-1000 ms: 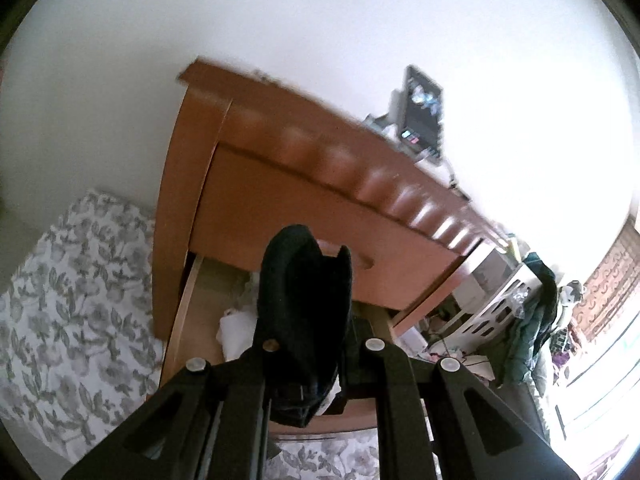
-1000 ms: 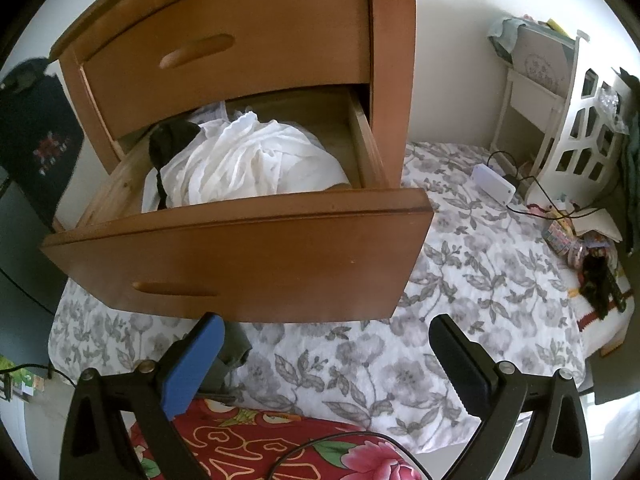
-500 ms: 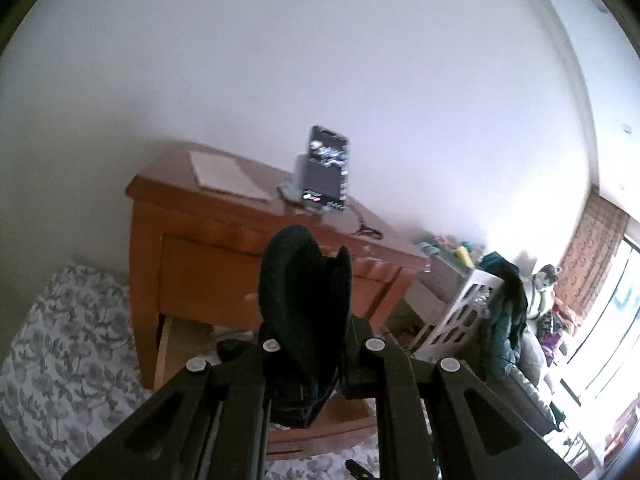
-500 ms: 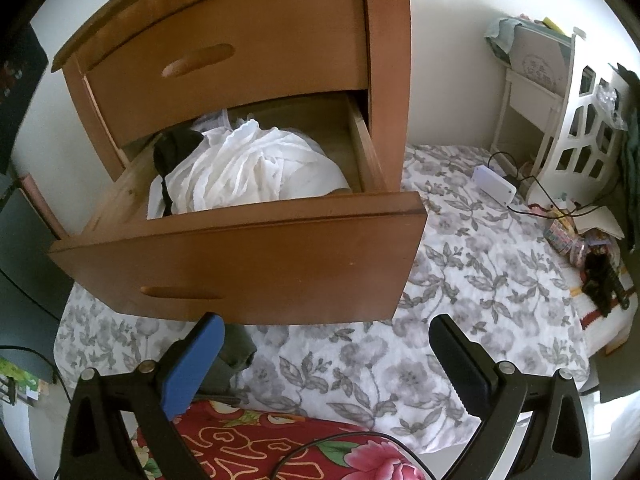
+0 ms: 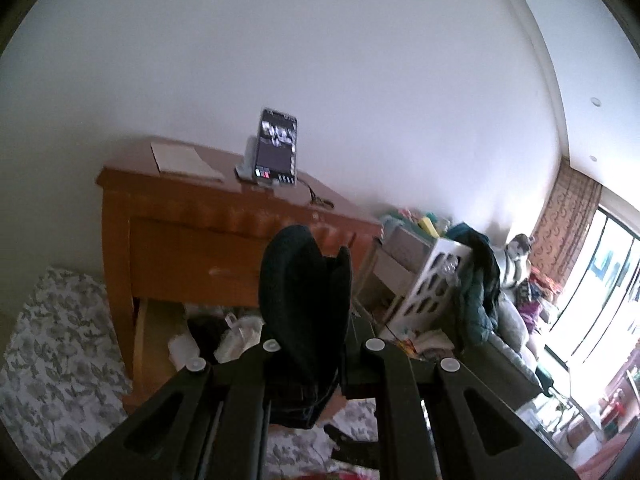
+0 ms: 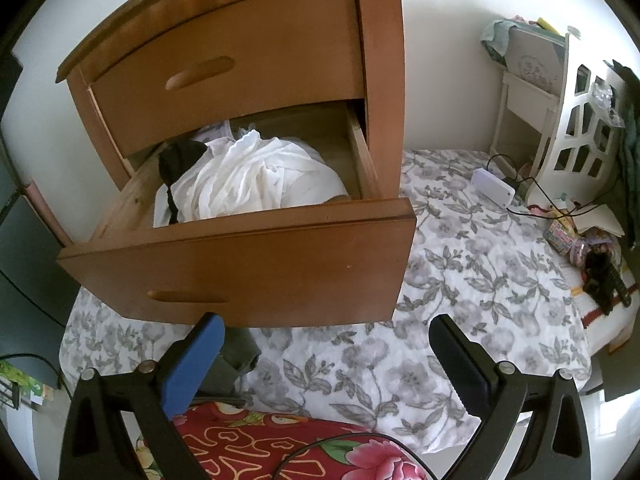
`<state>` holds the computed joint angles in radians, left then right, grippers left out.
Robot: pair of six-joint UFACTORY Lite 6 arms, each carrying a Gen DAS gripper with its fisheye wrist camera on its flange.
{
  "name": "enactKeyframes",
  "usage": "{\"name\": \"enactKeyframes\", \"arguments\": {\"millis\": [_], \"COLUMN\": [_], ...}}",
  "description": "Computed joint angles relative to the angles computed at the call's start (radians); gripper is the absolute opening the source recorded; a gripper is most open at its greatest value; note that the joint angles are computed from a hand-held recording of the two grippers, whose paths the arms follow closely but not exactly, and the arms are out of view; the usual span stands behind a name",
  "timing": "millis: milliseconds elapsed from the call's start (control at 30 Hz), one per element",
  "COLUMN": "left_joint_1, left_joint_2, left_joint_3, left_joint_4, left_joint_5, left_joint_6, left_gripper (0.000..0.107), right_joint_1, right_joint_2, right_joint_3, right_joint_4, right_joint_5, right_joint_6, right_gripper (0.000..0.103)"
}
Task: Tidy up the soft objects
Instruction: 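Lower the black sock below the drawer front with the left gripper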
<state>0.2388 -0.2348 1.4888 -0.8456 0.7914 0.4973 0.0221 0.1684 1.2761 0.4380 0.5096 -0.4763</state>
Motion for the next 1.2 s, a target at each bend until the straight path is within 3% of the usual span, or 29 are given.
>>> {"name": "enactKeyframes", "arguments": {"millis": [433, 733, 1200], "left_joint_1": [0.007, -0.023, -0.138], "left_joint_2": [-0.051, -0.013, 0.346], "left_joint_3": [-0.293, -0.368, -0.455], "left_joint_4": [-0.011, 0.016, 0.071], "left_joint_5": [0.035, 0.010, -0.189], "left_joint_6": [0.058, 0.062, 0.022], "left_gripper": [0.010, 0.011, 0.011], "right_joint_1": [-0.002, 0.003, 0.003], "right_joint_2": [0.026, 0.033, 0.124], "right_joint_3": [0.015, 0.014, 0.046], "right_joint_4": [-0.048, -0.064, -0.152], "right_joint_5": [0.005, -0.001, -0.004], "right_joint_6": [0.048, 0.061, 0.129], "right_gripper": [0.103, 0.103, 0.103]}}
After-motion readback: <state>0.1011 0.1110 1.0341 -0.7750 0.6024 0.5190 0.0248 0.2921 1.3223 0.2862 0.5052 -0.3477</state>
